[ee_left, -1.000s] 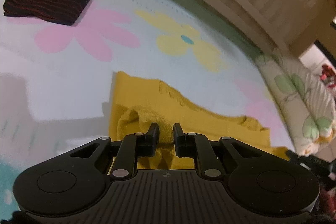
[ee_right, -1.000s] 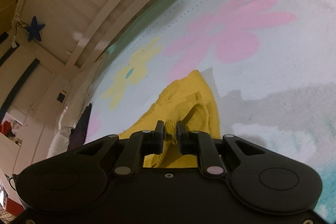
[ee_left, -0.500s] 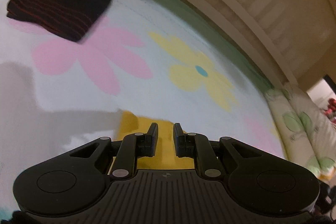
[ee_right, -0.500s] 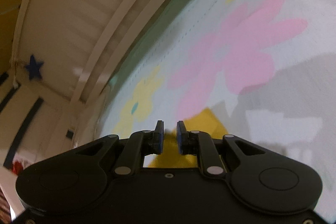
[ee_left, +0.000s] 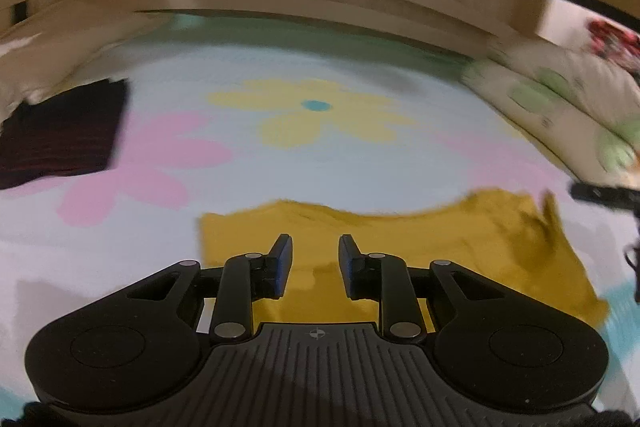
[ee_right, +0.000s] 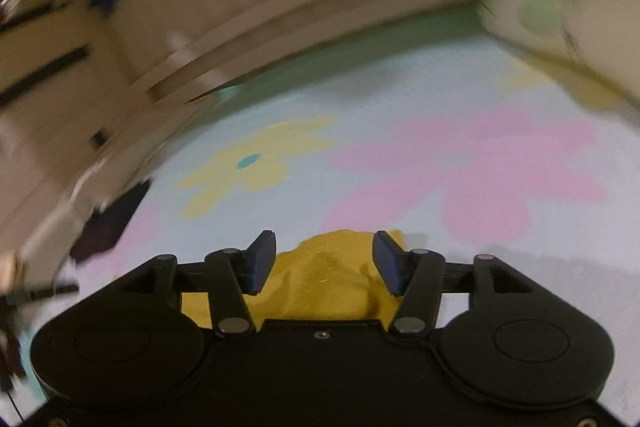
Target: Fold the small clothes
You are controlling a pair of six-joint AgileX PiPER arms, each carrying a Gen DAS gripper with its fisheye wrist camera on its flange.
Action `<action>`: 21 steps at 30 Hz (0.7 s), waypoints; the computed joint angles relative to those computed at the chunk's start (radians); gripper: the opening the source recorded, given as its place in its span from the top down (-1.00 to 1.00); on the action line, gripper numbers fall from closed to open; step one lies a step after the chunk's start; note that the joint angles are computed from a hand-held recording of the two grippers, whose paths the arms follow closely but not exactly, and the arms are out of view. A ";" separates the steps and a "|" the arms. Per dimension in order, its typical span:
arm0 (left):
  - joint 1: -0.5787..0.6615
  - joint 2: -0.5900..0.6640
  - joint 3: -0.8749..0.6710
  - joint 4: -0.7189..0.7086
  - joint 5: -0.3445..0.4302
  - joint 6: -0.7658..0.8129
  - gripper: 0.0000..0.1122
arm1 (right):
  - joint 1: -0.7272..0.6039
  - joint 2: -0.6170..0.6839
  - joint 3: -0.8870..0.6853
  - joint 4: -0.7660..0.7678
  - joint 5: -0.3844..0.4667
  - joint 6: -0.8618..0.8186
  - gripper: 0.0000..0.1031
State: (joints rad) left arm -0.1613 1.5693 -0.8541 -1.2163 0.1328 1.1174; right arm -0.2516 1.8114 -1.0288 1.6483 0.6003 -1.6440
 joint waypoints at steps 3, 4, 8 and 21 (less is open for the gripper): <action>-0.049 -0.007 0.027 0.076 0.010 -0.068 0.56 | -0.006 -0.020 0.025 -0.090 0.053 -0.012 -0.20; -0.059 -0.004 0.032 0.090 0.019 -0.077 0.56 | 0.000 -0.015 0.021 -0.115 0.053 -0.009 -0.20; -0.105 0.018 0.034 0.172 0.053 -0.122 0.56 | 0.016 -0.012 0.024 -0.253 0.069 -0.009 -0.20; -0.170 0.143 -0.020 0.163 0.054 -0.122 0.56 | 0.158 0.051 0.009 -0.248 -0.110 -0.138 -0.20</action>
State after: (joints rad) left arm -0.3309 1.7128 -0.8742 -1.0533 0.1863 0.9952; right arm -0.0934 1.8629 -1.0198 1.3998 0.4908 -1.7821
